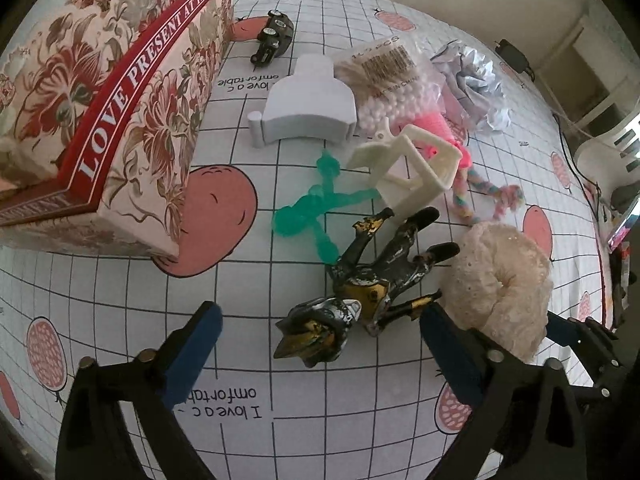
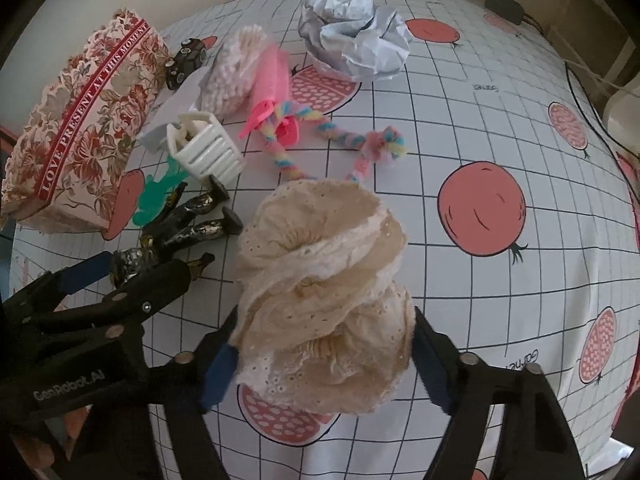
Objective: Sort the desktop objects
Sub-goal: 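Grasp the cream lace scrunchie with the right tool while the left grasps the black-gold figure, then carry the scrunchie and figure with both tools over the pink box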
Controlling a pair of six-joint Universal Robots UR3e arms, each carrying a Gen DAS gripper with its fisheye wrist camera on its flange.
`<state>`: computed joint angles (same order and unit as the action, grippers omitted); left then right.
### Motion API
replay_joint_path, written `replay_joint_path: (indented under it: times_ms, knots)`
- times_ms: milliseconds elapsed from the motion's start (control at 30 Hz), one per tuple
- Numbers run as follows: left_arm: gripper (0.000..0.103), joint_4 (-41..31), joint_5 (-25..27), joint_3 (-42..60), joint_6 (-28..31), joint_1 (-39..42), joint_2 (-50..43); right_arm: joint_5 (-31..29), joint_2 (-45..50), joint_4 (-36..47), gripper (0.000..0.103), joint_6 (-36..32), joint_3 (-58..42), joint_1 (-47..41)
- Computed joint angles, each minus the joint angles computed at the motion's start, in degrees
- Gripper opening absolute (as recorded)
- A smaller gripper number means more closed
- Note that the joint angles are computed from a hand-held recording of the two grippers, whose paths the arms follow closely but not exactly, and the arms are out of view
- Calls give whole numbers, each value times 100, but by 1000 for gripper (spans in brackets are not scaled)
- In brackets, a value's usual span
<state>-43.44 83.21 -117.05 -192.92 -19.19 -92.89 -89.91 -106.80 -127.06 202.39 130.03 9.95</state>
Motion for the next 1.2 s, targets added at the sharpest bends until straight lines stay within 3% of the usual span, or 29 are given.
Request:
replay_joint_path:
  times_ms: [100, 167, 467, 567, 867, 967, 1133, 1200]
  knots:
    - [96, 62, 59, -9, -7, -63, 7, 25, -88, 25, 69, -60, 25, -59]
    - [82, 80, 42, -21, 2, -77, 14, 87, -147, 33, 66, -100, 50, -113]
    - [58, 155, -84, -140, 33, -143, 97, 231, -323, 35, 51, -232, 158, -271]
    - [52, 153, 120, -118, 39, -300, 60, 378, -444, 33, 46, -267, 225, -425]
    - [43, 233, -48, -325, -50, -347, 163, 585, -642, -14, 24, -406, 279, -673]
    - [30, 297, -263, -451, -13, -304, 269, 613, -865, 47, 22, -315, 295, -651]
    - [30, 420, -40, -510, -53, -492, 382, 798, -1788, 446, 20, -474, 650, -898]
    - [30, 473, -63, -591, -76, -481, 479, 705, -1768, 683, 20, -215, 221, -659]
